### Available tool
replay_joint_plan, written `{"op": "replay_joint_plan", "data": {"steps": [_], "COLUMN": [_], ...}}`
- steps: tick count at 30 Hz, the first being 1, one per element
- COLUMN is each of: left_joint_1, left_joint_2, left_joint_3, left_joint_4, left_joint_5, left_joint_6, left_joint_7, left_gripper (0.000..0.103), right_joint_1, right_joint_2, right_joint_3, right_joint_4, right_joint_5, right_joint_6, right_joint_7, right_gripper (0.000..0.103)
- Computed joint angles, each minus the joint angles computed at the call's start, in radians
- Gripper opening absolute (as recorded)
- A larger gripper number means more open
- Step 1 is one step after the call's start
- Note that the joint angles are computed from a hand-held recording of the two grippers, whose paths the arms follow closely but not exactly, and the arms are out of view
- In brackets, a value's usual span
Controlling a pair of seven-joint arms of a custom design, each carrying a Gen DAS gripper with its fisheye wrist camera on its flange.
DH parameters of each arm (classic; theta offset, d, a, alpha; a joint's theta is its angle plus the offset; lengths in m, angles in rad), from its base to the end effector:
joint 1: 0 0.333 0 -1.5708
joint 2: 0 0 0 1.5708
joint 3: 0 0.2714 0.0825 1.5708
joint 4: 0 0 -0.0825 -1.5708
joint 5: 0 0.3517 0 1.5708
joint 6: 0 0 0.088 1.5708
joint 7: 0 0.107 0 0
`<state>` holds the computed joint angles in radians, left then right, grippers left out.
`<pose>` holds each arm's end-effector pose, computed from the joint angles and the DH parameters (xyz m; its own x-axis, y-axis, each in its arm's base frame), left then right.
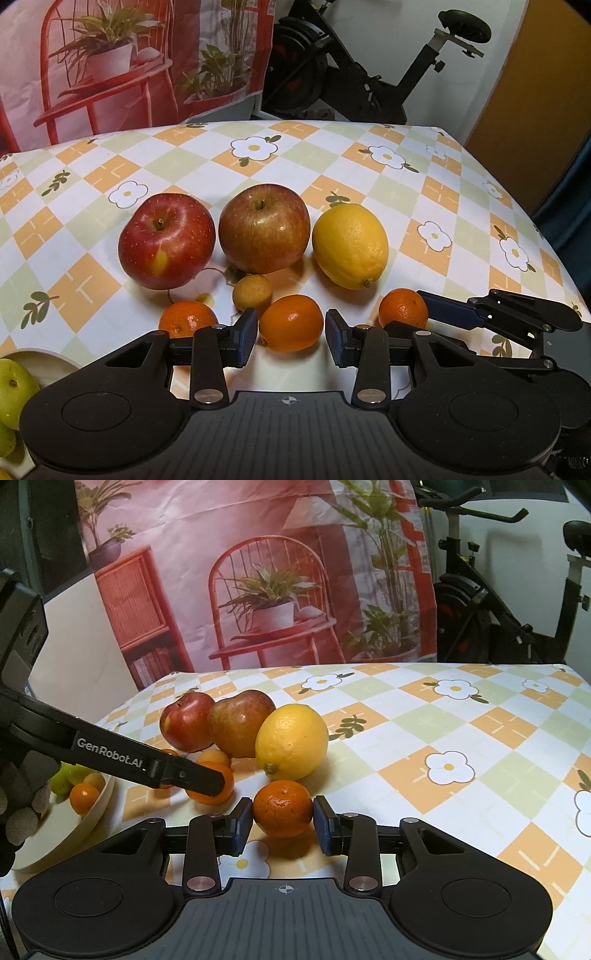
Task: Organize fruits
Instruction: 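Grasp another tangerine with the left gripper while the right holds its tangerine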
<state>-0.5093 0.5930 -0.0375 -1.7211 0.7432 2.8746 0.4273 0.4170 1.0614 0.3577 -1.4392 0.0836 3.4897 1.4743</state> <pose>0.5424 -0.3714 0.2809 -0.0974 -0.9873 0.1259 -0.8090 0.0049 -0.5878 0.5564 0.4181 0.1984 0.5281 -0.8028 -0.2767 -0.5722 -0.0956 -0.8145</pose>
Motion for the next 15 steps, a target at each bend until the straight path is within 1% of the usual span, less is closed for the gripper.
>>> {"op": "replay_joint_plan", "data": {"steps": [6,11,13,15], "left_joint_1": [-0.011,-0.026,-0.033,-0.046], "left_joint_2": [0.014,0.007,-0.001,-0.017], "left_joint_3": [0.012,0.026,0.032,0.049], "left_joint_4": [0.013,0.004,-0.005,-0.026], "left_joint_5": [0.006,0.037,0.051,0.080], "left_joint_6": [0.001,0.004,0.002,0.018], "left_joint_7": [-0.016,-0.039,-0.058,-0.104], "left_gripper": [0.043,0.042,0.042,0.042], "right_joint_1": [0.000,0.001,0.001,0.000], "right_joint_2": [0.001,0.001,0.002,0.003], "right_joint_3": [0.000,0.001,0.002,0.003], "right_joint_4": [0.001,0.002,0.002,0.004], "right_joint_5": [-0.002,-0.003,-0.004,-0.005], "right_joint_6": [-0.001,-0.001,-0.001,-0.002], "right_joint_7": [0.001,0.002,0.002,0.002], "right_gripper": [0.033,0.033,0.033,0.033]}}
